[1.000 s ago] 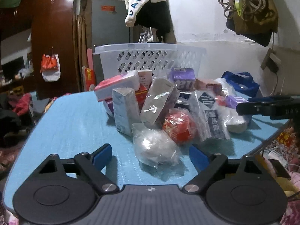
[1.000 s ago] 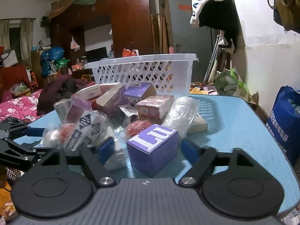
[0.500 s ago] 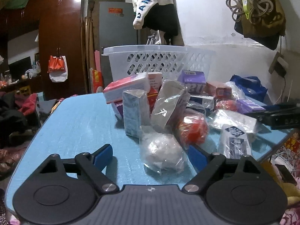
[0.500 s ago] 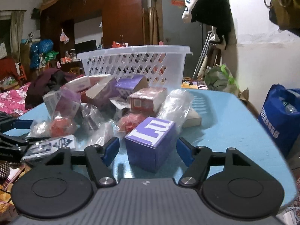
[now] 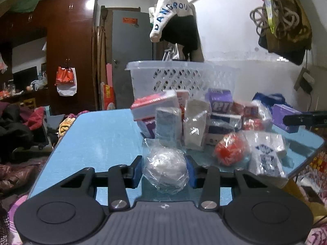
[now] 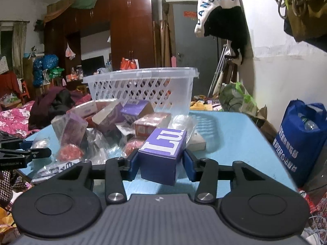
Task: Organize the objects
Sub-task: 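Grasp the purple LU box with the right gripper while left grasps a clear bag, then drop the LU box and clear bag into the white basket with both grippers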
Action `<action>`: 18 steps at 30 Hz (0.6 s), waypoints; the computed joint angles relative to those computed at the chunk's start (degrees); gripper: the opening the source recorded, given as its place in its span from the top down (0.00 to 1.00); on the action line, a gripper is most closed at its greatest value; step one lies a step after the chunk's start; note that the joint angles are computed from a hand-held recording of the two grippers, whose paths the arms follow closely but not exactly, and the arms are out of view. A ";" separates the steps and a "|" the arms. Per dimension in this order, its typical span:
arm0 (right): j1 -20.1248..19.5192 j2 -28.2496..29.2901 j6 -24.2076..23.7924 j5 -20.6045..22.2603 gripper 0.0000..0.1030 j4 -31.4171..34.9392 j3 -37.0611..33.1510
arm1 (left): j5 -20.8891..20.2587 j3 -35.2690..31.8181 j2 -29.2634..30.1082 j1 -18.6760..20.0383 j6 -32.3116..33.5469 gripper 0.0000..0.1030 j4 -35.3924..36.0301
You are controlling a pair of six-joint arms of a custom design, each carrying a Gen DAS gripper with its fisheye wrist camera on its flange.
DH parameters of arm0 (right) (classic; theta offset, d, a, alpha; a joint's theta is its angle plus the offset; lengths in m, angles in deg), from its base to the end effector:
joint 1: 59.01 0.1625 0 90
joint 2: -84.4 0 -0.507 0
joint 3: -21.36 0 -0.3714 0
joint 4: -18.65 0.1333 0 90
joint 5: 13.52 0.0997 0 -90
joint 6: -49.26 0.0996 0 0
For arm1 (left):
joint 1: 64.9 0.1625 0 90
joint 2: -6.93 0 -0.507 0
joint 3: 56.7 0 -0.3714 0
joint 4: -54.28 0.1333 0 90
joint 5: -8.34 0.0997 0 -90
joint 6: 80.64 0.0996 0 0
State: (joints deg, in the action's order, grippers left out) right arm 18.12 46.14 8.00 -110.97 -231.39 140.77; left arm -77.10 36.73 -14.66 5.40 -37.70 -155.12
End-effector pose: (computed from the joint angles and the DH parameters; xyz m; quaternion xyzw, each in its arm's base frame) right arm -0.0099 -0.5838 0.1883 0.1490 -0.7572 0.5417 0.3331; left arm -0.1124 -0.7327 0.0027 0.4616 0.7895 -0.3873 0.1168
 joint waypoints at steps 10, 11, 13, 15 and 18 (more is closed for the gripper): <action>3.22 -2.74 -0.74 2.71 0.54 3.74 -4.20 | -4.88 -6.42 -1.56 -2.86 -2.84 0.54 4.94; 4.00 -3.07 -1.55 2.95 0.54 5.14 -5.87 | -5.09 -9.42 -1.37 -3.67 -3.53 0.54 7.84; 5.69 -3.46 -3.44 3.07 0.54 9.58 -10.87 | -4.26 -15.88 -0.16 -5.22 -4.64 0.54 13.62; 6.52 -3.43 -4.85 3.73 0.54 15.23 -16.35 | -2.16 -24.75 2.53 -6.72 -6.32 0.54 21.05; 6.87 -2.03 -5.14 2.63 0.54 23.94 -24.47 | 1.17 -37.93 7.84 -7.65 -9.47 0.54 31.89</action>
State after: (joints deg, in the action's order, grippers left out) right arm 24.99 44.11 2.85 -108.34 -207.44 116.30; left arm -75.93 -1.20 -6.82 -2.25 -47.17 -123.23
